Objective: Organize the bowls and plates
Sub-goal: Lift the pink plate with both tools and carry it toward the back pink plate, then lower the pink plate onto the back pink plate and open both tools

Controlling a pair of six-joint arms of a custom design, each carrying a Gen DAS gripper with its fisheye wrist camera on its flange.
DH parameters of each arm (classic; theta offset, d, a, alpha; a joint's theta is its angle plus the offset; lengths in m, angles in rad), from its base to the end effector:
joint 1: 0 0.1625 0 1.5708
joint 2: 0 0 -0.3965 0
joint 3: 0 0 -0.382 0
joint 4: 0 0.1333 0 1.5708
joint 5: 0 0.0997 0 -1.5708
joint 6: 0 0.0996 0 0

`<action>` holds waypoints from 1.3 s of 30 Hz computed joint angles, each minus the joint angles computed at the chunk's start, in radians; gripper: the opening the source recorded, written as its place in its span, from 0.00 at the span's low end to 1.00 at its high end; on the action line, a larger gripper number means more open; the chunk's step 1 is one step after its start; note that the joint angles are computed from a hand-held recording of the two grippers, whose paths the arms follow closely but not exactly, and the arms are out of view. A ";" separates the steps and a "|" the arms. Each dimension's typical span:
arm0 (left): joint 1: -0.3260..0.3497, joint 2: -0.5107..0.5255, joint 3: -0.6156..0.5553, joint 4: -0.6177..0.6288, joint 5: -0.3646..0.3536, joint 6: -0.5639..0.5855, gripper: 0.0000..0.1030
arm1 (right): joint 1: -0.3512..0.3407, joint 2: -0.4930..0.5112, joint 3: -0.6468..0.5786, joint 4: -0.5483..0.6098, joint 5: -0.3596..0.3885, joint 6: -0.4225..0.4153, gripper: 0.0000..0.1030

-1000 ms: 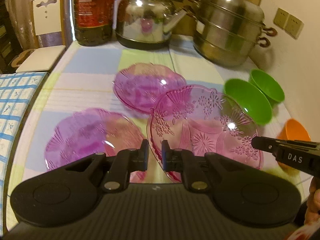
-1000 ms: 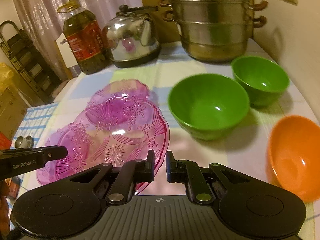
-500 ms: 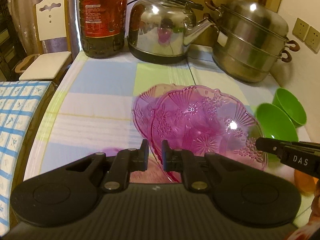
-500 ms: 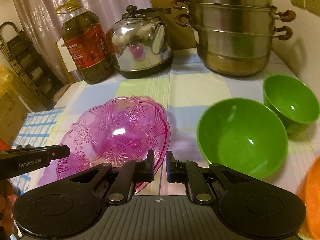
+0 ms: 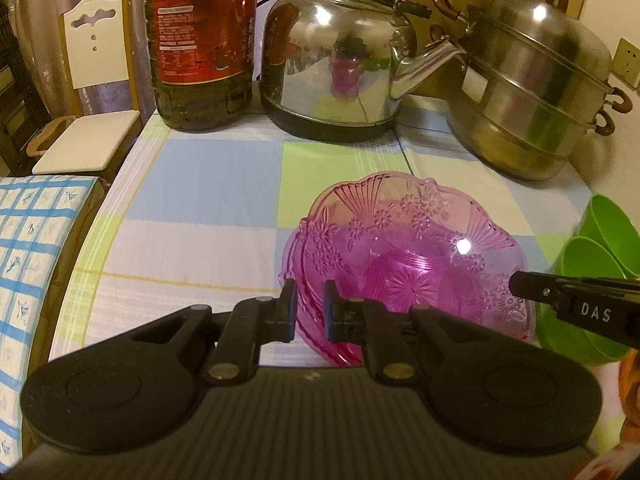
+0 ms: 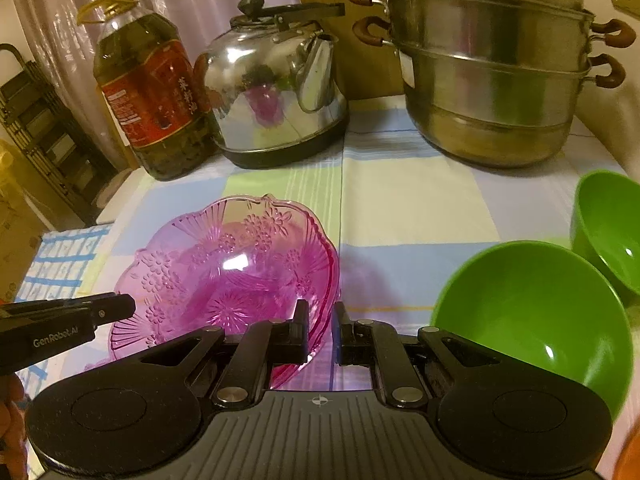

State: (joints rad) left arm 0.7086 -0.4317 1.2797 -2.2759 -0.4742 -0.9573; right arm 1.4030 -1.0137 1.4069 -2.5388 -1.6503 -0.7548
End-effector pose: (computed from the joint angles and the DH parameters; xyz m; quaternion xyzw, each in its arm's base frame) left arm -0.3909 -0.6273 -0.0173 -0.0033 0.8520 -0.3730 0.3673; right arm 0.0067 -0.7113 0.3236 0.2664 -0.9205 0.2367 0.1602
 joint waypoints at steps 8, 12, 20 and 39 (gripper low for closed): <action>0.030 0.019 -0.020 -0.046 0.004 0.073 0.11 | 0.005 0.057 -0.039 -0.011 -0.025 0.001 0.11; 0.039 0.027 -0.026 -0.051 0.002 0.090 0.11 | 0.003 0.068 -0.042 -0.022 -0.030 -0.005 0.11; 0.046 0.037 -0.029 -0.054 -0.002 0.090 0.11 | 0.003 0.074 -0.035 -0.039 -0.040 -0.019 0.11; 0.041 0.034 -0.008 -0.067 0.040 0.068 0.23 | -0.006 0.074 -0.028 -0.050 -0.009 0.000 0.32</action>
